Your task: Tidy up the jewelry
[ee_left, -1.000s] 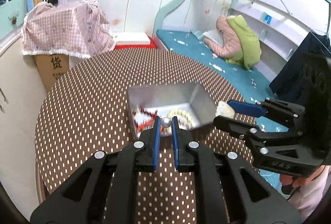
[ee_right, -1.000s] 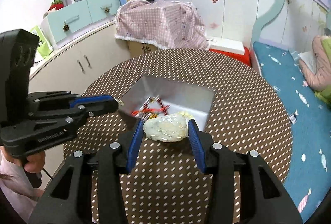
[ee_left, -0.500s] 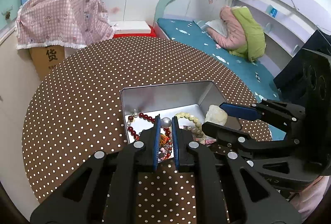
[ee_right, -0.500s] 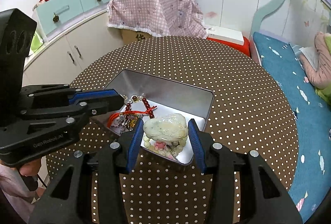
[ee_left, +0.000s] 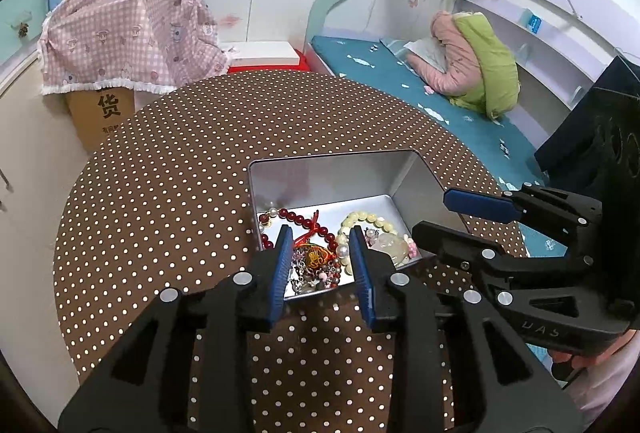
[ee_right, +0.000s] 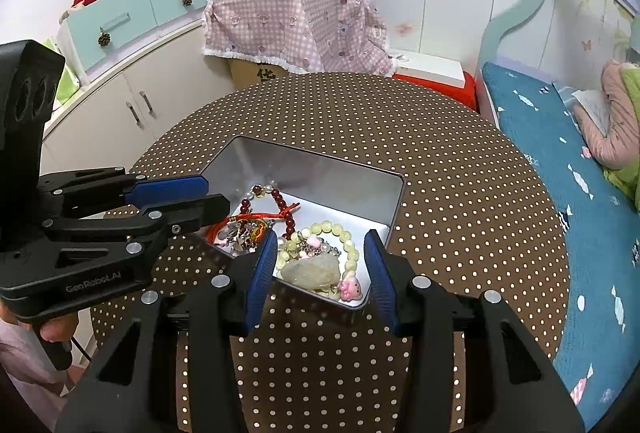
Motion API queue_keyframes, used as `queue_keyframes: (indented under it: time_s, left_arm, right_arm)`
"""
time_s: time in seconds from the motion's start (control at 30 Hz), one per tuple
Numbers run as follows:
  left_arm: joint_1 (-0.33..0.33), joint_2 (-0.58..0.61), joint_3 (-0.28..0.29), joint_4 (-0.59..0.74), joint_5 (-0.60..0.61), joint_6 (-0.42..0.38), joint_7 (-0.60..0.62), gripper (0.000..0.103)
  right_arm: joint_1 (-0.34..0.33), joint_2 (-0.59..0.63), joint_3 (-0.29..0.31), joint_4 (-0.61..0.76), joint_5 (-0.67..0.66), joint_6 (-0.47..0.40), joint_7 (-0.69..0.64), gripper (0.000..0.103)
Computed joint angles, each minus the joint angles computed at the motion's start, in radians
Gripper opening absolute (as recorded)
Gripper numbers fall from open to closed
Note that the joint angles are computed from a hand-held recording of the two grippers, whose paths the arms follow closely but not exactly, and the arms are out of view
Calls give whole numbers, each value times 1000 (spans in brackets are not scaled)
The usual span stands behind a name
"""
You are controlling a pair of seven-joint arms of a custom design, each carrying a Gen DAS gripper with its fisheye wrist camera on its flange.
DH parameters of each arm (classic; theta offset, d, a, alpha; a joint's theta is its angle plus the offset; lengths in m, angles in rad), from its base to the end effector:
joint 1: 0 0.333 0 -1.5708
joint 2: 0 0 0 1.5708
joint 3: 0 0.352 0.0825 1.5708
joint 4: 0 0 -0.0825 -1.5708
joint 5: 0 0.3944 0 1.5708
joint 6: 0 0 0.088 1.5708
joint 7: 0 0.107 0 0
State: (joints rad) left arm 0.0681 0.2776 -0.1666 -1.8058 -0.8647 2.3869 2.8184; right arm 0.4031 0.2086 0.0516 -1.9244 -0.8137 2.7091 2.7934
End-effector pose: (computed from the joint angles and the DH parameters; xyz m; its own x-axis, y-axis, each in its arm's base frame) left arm 0.6741 -0.0637 0.4570 -0.7318 -0.6601 0.1693 -0.5744 0.4639 -0.6744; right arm 0.5805 0.3097 0.4692 -0.0875 -0.9925 -0.0854 -0.7253 0.1222 -0.6775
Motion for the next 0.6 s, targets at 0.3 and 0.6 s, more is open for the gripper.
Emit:
queue_keyframes:
  time_s: [0.3,0.6]
  left_arm:
    - [8,-56,7,-57,-46,20,45,45]
    - [14,-142,27,-138,-141,55,134,72]
  right_arm:
    - [23,-29,1,-11,-66,-27,71,47]
    - [45,-80,26,-33,-162,-125,204,85]
